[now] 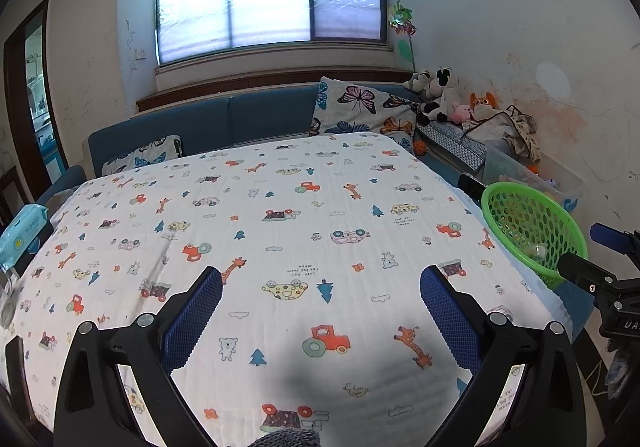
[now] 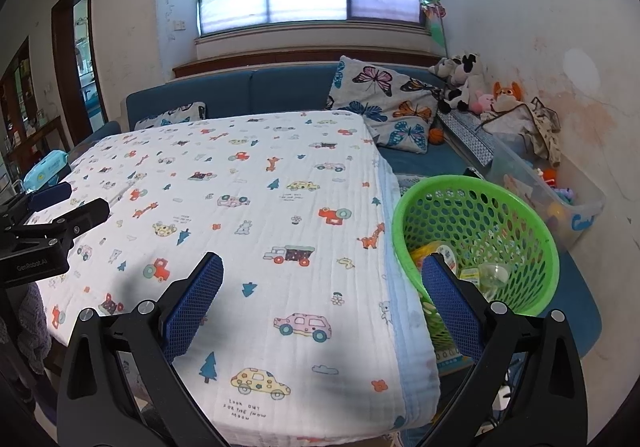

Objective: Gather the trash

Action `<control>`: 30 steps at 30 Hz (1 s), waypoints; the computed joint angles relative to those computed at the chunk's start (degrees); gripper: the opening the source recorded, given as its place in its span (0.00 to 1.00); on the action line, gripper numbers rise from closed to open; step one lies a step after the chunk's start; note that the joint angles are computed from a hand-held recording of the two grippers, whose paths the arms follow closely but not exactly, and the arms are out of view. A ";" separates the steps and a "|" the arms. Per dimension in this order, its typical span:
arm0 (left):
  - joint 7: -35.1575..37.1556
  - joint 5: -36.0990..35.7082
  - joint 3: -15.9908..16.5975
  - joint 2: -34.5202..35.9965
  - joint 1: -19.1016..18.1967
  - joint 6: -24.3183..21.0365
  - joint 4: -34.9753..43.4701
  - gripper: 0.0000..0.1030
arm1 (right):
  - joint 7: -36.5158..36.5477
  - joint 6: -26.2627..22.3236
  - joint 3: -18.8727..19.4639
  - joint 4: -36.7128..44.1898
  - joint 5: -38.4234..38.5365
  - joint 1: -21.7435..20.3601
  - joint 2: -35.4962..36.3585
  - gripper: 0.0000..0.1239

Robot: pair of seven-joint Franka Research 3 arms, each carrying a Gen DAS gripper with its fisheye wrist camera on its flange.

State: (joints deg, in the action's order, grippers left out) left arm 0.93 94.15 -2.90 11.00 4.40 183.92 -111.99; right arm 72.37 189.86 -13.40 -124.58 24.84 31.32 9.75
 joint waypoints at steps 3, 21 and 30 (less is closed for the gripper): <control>-0.21 0.25 -0.03 0.03 0.00 -0.08 0.10 0.93 | -0.07 -0.01 -0.97 0.03 0.20 0.98 0.07 0.80; -1.79 1.88 -0.33 -0.06 0.35 -0.12 0.05 0.93 | -0.34 0.19 -1.38 -0.01 0.81 1.83 0.12 0.80; -1.84 1.89 -0.54 -0.08 0.53 -0.21 0.03 0.93 | -0.63 0.14 -1.85 0.12 1.29 2.41 0.19 0.80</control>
